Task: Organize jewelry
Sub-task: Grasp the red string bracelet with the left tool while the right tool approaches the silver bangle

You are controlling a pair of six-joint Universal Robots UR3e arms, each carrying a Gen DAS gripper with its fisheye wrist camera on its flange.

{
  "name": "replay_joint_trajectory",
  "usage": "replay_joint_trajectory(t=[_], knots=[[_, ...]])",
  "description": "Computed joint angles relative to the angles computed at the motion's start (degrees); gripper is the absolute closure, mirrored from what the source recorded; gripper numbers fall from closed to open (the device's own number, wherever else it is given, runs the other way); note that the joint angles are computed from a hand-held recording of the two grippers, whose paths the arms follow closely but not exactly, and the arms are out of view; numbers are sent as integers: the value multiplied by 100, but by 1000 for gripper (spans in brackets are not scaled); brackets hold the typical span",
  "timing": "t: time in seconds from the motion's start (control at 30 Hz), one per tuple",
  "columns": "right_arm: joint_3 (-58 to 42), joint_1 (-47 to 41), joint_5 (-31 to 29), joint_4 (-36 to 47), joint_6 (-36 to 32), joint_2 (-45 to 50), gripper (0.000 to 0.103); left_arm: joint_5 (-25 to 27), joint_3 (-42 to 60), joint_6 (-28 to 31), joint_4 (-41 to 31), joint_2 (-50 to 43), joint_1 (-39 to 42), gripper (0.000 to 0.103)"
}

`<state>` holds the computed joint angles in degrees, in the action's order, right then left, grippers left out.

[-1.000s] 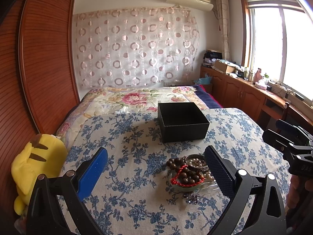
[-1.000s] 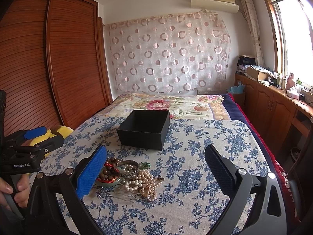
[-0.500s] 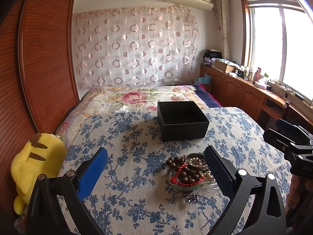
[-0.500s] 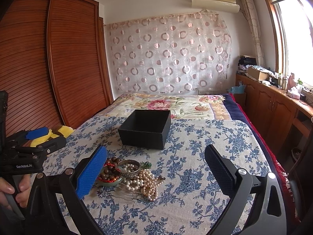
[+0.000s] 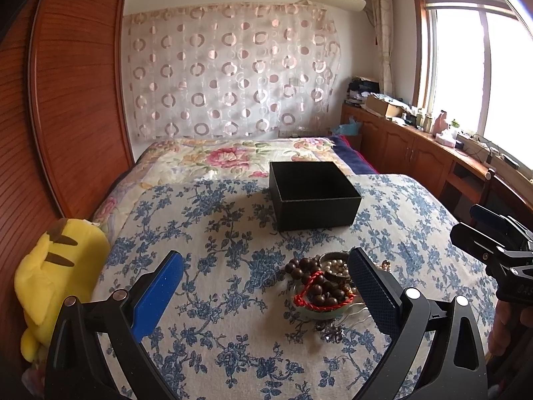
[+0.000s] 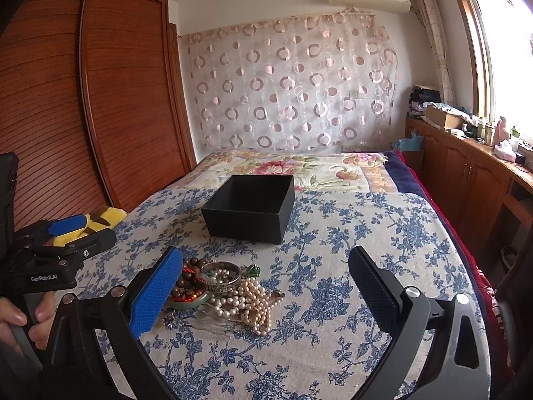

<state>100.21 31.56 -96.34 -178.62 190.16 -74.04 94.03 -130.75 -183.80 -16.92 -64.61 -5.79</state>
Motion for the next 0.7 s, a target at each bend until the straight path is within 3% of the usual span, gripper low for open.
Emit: replay_joint_trajectory(t=[0.33,0.57,0.7], knots=[[376,-109,336,-256,-254,120,3,-554,-191,264,-209,-86,524,8],[557,-234,518,-165,-372,174,14,-872,-238,423,-297,-319,688,8],[617,-276,625,-86,-466,238,25,-1446,-300,576,-454,-320,970,8]])
